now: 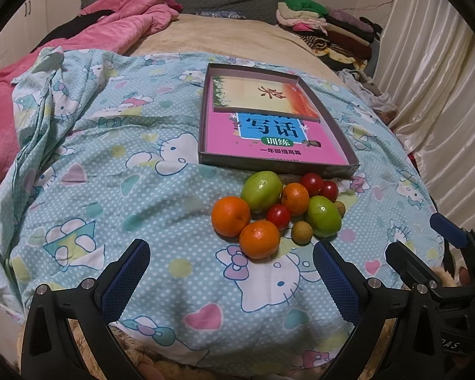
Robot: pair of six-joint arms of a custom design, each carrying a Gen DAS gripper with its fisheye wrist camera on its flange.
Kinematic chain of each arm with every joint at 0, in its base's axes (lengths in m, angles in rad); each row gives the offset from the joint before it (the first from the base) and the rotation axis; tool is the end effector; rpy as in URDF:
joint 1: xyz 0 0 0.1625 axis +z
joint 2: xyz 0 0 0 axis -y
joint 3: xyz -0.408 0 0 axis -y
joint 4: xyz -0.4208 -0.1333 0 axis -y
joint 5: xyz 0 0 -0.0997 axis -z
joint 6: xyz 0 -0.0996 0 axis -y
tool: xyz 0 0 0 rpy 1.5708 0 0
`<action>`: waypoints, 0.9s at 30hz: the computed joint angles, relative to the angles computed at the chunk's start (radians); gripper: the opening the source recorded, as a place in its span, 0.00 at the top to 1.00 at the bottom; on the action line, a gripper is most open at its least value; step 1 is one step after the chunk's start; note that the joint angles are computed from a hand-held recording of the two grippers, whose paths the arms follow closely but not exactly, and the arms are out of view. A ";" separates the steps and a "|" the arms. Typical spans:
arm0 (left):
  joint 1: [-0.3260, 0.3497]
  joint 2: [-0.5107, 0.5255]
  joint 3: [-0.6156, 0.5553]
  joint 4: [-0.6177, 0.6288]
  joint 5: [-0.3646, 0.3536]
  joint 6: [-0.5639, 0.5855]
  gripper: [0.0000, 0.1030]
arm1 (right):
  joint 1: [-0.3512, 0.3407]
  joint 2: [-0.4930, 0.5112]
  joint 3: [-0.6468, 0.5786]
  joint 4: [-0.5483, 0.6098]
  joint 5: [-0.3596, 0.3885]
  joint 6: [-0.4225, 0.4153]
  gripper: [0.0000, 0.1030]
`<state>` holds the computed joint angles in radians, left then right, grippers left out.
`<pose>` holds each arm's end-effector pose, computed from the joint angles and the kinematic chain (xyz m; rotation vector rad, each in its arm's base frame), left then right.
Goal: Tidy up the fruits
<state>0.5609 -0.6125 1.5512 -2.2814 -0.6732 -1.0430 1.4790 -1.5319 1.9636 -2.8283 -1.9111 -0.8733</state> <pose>-0.4512 -0.5328 -0.0255 0.0912 2.3650 -0.8334 0.0506 -0.5416 0.4038 0.7383 -2.2609 0.7313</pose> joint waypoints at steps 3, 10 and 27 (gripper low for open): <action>0.000 -0.001 0.000 0.000 0.001 0.000 0.01 | -0.003 -0.002 0.000 0.002 0.008 0.001 0.00; -0.004 -0.001 -0.002 -0.003 0.005 0.003 0.01 | -0.006 -0.006 0.002 0.005 0.020 0.000 0.00; 0.006 -0.002 0.000 -0.011 -0.018 0.015 0.01 | -0.010 0.017 -0.029 0.060 0.015 0.049 0.00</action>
